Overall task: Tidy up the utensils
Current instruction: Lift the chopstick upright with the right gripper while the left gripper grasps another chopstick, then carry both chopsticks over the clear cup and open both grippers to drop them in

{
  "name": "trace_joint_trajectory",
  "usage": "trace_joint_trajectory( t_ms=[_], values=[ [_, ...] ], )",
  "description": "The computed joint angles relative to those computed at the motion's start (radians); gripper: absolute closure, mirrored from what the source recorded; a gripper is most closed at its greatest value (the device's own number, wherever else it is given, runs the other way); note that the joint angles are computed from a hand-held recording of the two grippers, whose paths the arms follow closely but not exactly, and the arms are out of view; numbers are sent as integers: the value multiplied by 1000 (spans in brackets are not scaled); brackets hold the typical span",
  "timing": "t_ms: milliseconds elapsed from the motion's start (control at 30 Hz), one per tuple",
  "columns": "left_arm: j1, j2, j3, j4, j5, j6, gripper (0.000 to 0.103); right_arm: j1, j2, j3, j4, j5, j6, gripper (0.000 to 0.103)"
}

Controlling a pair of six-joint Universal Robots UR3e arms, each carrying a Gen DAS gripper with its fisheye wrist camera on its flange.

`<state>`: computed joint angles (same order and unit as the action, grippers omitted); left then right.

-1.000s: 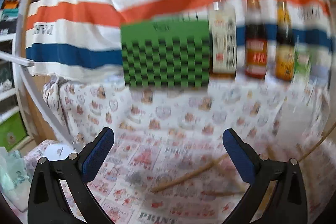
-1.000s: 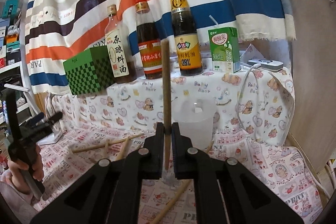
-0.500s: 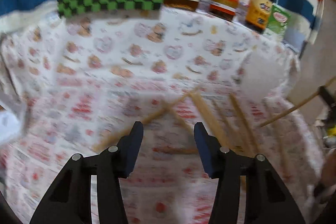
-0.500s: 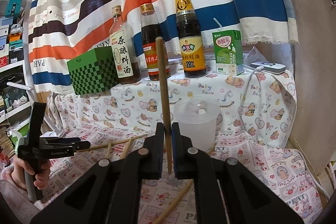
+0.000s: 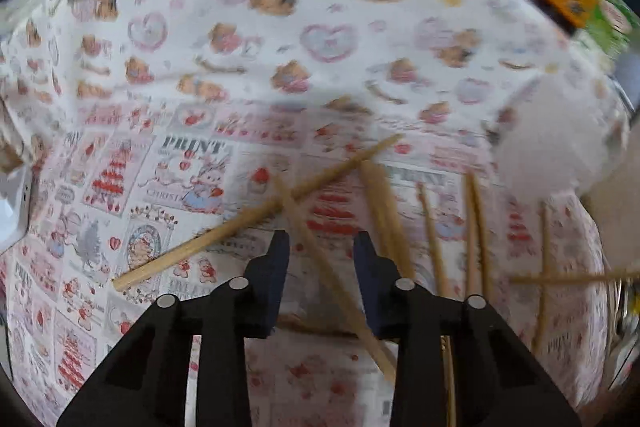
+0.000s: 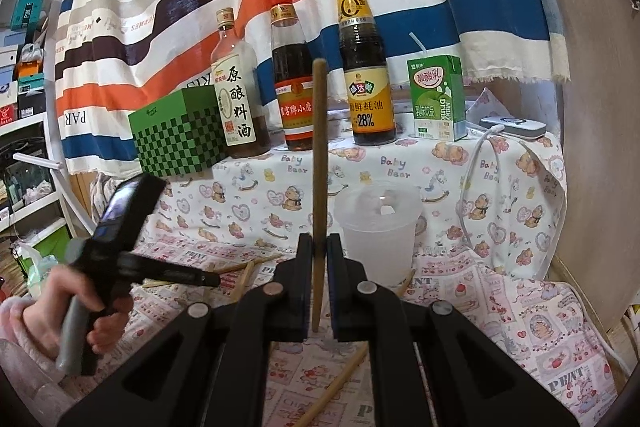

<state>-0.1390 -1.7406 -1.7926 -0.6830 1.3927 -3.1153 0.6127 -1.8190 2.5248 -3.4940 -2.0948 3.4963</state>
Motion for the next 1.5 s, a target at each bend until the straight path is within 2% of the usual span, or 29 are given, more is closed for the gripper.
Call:
trace_joint_trajectory(
  t_ms=[67, 167, 233, 267, 300, 367, 467, 567, 633, 733, 767, 867, 967, 1067, 1133, 1233, 1367, 1500],
  values=[
    [19, -24, 39, -64, -20, -21, 79, -1, -4, -1, 5, 8, 6, 97],
    [0, -37, 51, -50, 35, -34, 83, 7, -3, -4, 2, -1, 5, 96],
    [-4, -40, 62, -64, 36, -38, 89, 16, 1, -6, -2, -12, 6, 97],
    [7, -36, 63, -78, 6, -41, 95, 20, 5, -8, -5, -18, 5, 96],
    [24, -27, 63, -97, -43, -40, 96, 23, 9, -10, -9, -26, 4, 97],
    [15, 0, 75, -106, -44, -35, 97, 25, 12, -9, -14, -39, 5, 97],
    [-17, 119, 18, -15, 12, 6, 97, -2, -16, 8, -7, -13, 17, 97],
    [1, 232, 10, -28, -26, 45, 97, -15, -36, 17, -1, -2, 24, 96],
    [22, 267, 46, -66, -65, 68, 97, 0, -28, 14, -18, -23, 18, 96],
    [20, 308, 79, -96, -66, 101, 97, 32, 5, 1, -50, -74, -1, 96],
    [15, 322, 79, -96, -70, 116, 97, 26, -6, -3, -24, -73, 7, 96],
    [-1, 355, 91, -113, -85, 166, 97, -51, -105, 3, 78, 23, 38, 96],
    [-29, 334, 158, -165, -93, 203, 97, -25, -114, -63, 150, -27, 9, 97],
    [-40, 290, 224, -207, -118, 189, 97, -14, -147, -156, 270, -44, -26, 97],
    [-51, 266, 256, -188, -137, 168, 97, -29, -173, -219, 336, -28, -46, 97],
    [-71, 252, 272, -94, -174, 130, 97, 18, -84, -333, 304, -156, -131, 97],
    [-59, 228, 288, 62, -287, 40, 97, -72, -72, -387, 268, -97, -129, 97],
    [-70, 151, 362, 161, -344, -42, 97, -141, 10, -408, 147, -81, -141, 97]
  ],
)
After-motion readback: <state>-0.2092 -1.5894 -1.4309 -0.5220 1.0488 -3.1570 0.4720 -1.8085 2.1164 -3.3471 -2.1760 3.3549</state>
